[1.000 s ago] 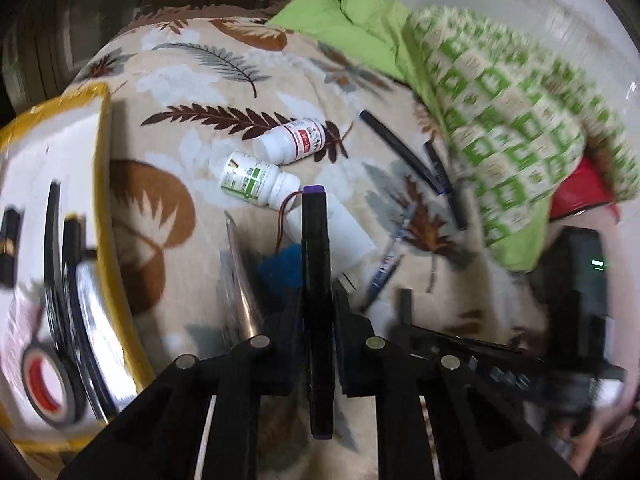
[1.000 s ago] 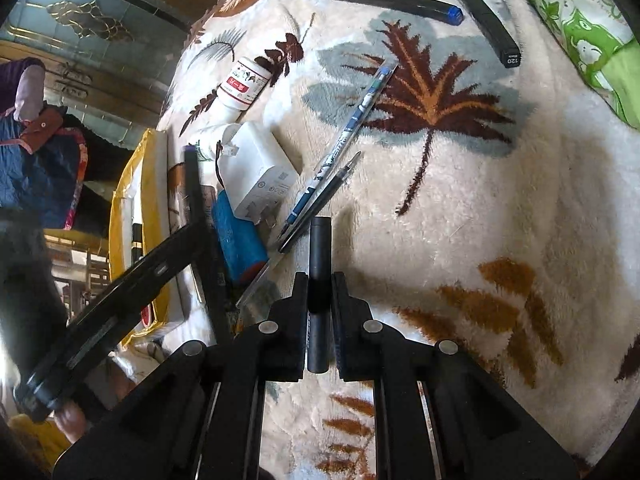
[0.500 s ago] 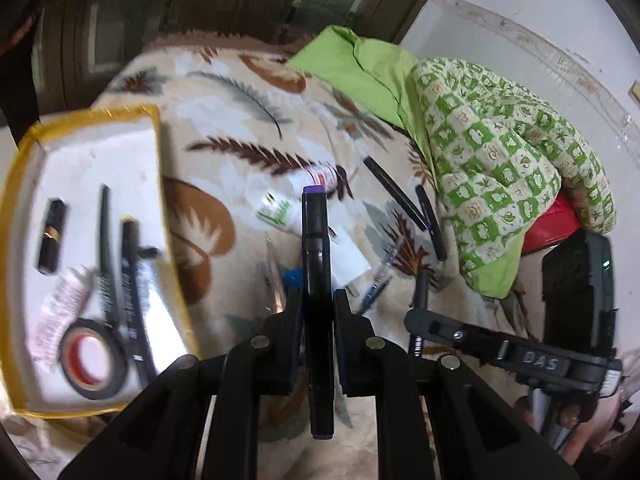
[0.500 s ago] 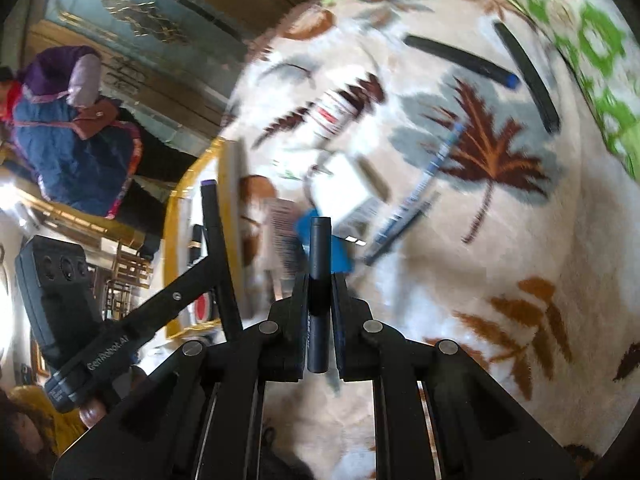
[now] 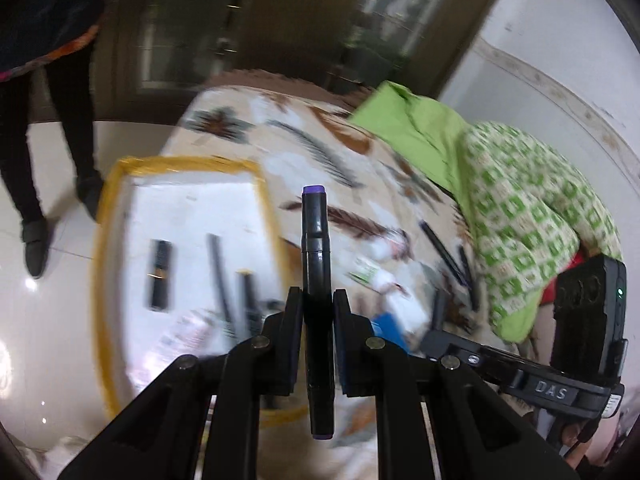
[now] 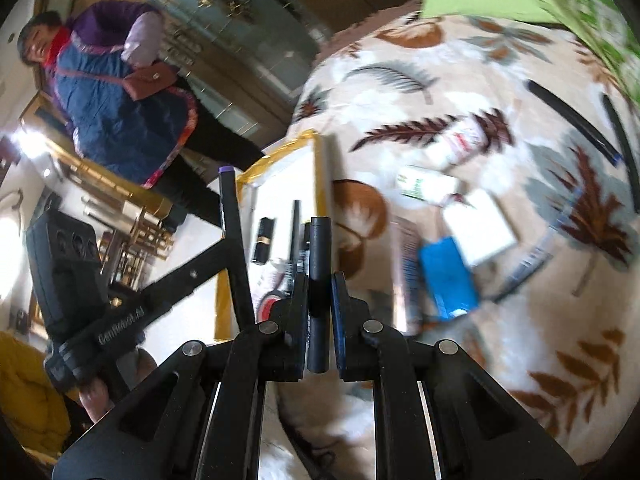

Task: Organize objects
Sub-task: 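Carry pen and purple-capped marker into the tray and open both tools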

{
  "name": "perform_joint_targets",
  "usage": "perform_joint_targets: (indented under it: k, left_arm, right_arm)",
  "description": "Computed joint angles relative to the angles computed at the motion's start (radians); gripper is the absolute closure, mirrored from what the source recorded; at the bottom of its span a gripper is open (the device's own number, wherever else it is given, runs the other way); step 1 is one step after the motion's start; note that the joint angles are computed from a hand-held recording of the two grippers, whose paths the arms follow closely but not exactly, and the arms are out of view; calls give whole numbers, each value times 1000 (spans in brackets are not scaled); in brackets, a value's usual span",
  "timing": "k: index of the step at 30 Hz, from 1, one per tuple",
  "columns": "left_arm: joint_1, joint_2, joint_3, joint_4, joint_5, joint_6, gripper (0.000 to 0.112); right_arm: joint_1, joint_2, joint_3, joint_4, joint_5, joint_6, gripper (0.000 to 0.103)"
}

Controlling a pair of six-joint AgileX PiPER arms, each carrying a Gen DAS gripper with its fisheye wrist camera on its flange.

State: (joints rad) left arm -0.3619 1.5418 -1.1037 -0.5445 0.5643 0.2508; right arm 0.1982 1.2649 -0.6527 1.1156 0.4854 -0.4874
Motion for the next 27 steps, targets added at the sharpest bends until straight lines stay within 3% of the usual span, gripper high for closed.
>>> perform_joint_targets:
  k: [4,8,13,20,27]
  left_arm:
    - [118,68,-93,39,73,2,99]
    - [172,164,-169,6,98,39,99]
    - [166,266,-202,-22,36,63,99]
    - [129,346,-216,99,-31,-28,99]
    - [161,398,-273,25,7,15,99]
  right_arm:
    - [56,114,-104,37,-9,-33,93]
    - [114,241,-222,10,-26,-8,93]
    - [139,399,-375,-89,-22,86,93]
    - [158,595,-567,-304,16,277,92]
    - [174,684,-683,-436,45,406,92]
